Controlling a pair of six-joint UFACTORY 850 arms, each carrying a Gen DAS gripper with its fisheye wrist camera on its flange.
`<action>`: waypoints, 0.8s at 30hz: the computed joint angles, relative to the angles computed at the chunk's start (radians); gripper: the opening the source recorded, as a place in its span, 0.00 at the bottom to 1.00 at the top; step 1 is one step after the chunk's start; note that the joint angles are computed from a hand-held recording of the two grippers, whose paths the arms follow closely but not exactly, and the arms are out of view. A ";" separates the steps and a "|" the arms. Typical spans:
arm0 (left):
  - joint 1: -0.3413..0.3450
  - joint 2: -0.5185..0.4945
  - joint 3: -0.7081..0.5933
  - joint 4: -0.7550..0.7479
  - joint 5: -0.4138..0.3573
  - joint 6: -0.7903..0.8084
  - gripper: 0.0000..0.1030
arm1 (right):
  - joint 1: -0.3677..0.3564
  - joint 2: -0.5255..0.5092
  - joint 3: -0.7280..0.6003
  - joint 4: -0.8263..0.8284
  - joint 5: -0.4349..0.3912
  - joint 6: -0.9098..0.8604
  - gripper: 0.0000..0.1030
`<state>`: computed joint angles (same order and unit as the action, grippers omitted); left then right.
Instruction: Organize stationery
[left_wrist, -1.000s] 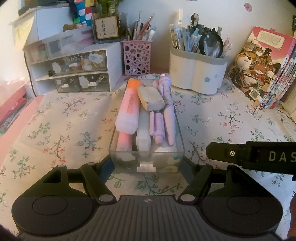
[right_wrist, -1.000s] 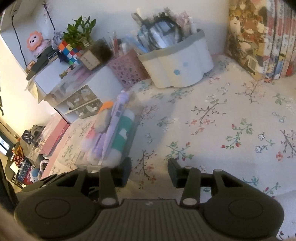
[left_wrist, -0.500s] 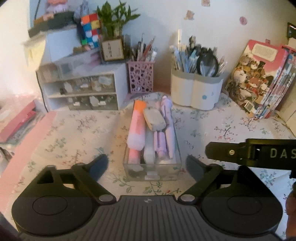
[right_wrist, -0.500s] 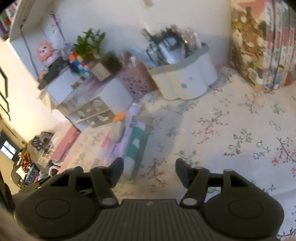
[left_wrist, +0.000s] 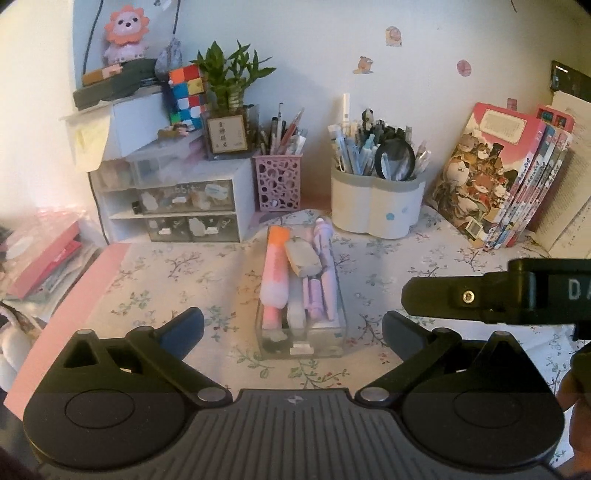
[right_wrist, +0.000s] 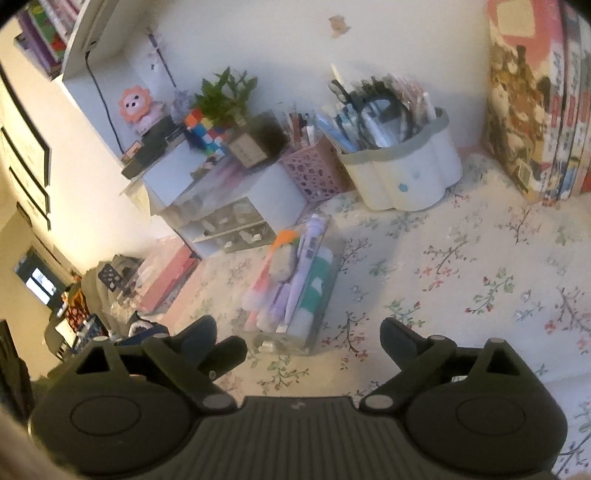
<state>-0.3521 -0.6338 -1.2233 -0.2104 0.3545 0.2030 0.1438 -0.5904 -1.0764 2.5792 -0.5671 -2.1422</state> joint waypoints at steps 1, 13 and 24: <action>-0.001 0.002 0.002 -0.001 0.000 0.001 0.95 | 0.001 0.005 0.005 0.005 0.002 -0.011 0.69; -0.009 0.016 0.014 -0.060 -0.002 0.061 0.95 | 0.003 0.030 0.027 0.027 0.000 -0.075 0.71; -0.009 0.017 0.015 -0.095 0.004 0.077 0.95 | 0.005 0.029 0.030 0.041 0.007 -0.092 0.71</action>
